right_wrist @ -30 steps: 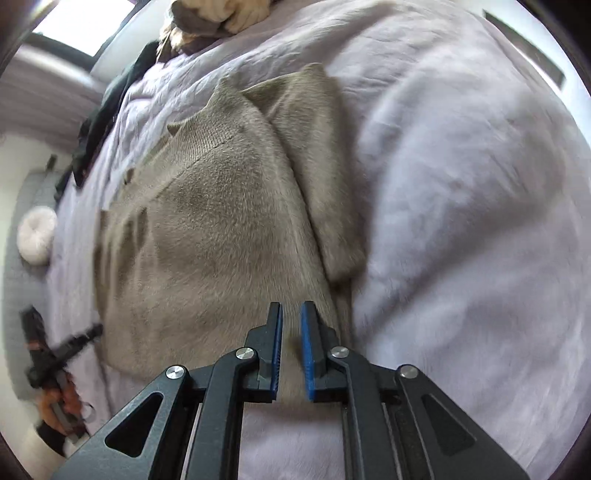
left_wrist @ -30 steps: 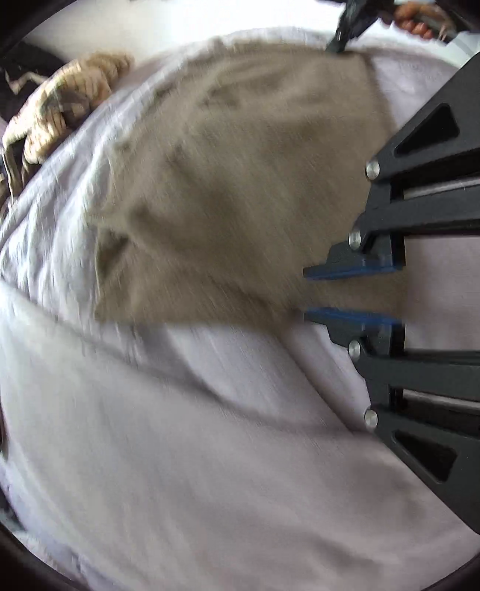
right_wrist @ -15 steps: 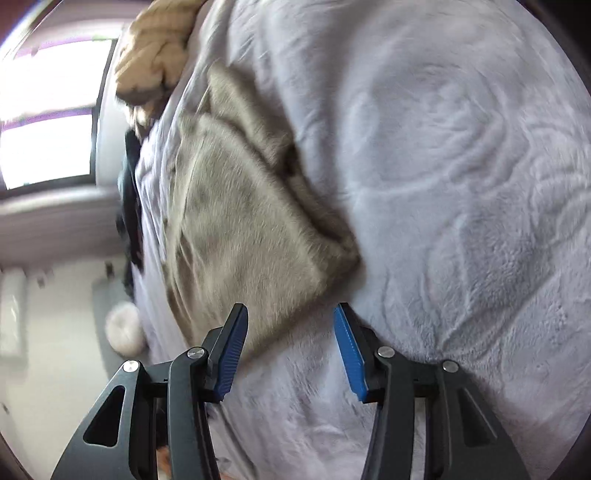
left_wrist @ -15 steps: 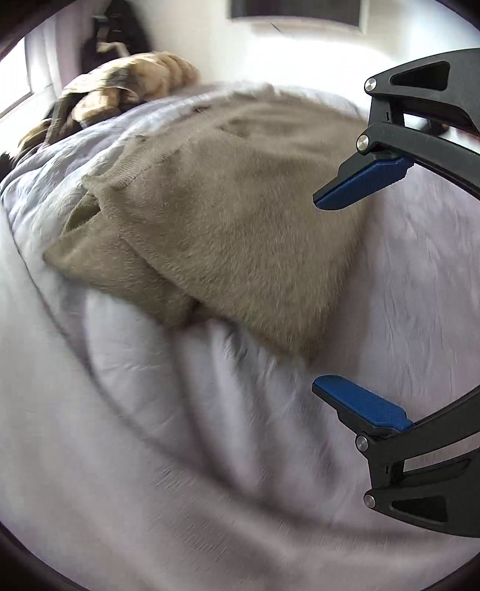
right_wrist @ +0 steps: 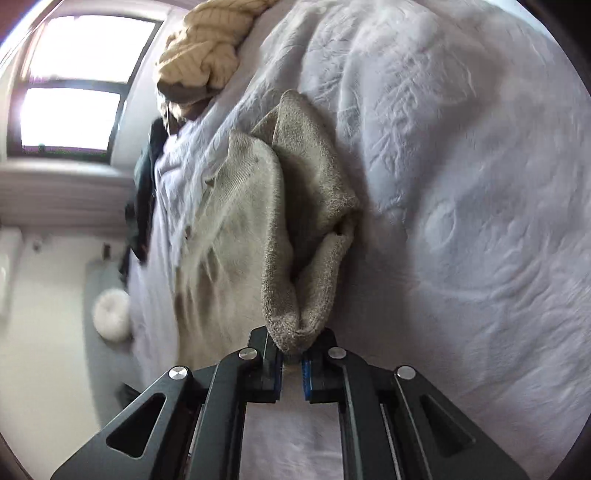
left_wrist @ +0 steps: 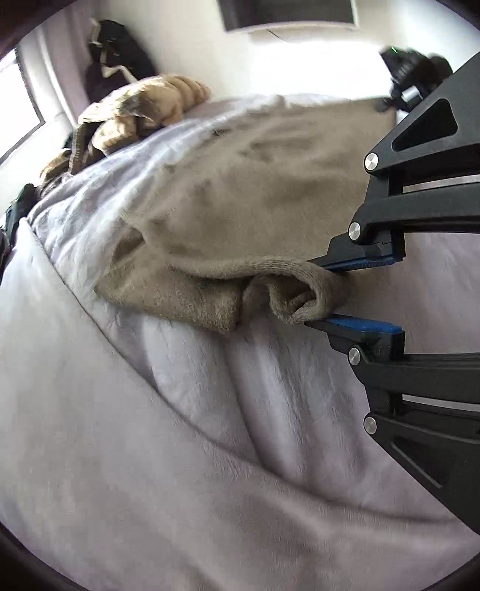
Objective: Fold small clothes
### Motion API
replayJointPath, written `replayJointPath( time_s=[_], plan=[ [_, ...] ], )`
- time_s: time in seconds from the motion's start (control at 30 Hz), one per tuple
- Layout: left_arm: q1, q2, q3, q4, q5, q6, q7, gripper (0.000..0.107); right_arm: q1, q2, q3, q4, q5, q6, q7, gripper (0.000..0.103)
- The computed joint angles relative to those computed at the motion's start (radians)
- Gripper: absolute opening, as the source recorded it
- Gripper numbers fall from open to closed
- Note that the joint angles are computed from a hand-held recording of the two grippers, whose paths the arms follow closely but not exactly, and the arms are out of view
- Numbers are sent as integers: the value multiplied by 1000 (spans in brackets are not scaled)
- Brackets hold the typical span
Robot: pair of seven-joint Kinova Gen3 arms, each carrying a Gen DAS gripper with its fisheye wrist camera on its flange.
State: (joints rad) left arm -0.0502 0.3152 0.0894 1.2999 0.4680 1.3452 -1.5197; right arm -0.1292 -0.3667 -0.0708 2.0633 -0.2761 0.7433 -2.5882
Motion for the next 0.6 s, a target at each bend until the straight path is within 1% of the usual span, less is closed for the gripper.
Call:
replayJointPath(
  time_s=[0.1, 0.17, 0.2, 0.23, 0.3, 0.33, 0.4, 0.47, 0.53, 0.6],
  plan=[
    [7, 7, -19, 39, -54, -1, 26, 24, -14, 58, 34, 18, -13, 47, 41, 9],
    [1, 4, -25, 66, -70, -7, 24, 24, -16, 62, 48, 53, -41, 32, 66, 9],
    [-13, -1, -14, 69, -75, -3, 26, 24, -8, 58, 42, 54, -43, 28, 57, 9],
    [-8, -8, -18, 59, -96, 10, 25, 24, -1, 55, 32, 46, -38, 39, 45, 9],
    [24, -16, -31, 31, -165, 30, 23, 24, 7, 48, 12, 18, -20, 93, 19, 10],
    [22, -22, -29, 17, -180, 44, 11, 24, 7, 46, 5, 1, -17, 124, 7, 11],
    [17, -41, -28, 4, -179, 46, -14, 24, 3, 45, -5, -38, -8, 180, -10, 11],
    [21, -47, -21, -31, -180, 51, -39, 24, -8, 33, -37, -71, 16, 195, -20, 11],
    [25, -46, -14, -53, -175, 45, -77, 24, -15, 35, -87, -115, 68, 219, -44, 11],
    [48, -27, -2, -84, -183, 41, -101, 24, -27, 73, -124, -168, 130, 226, -54, 11]
  ],
)
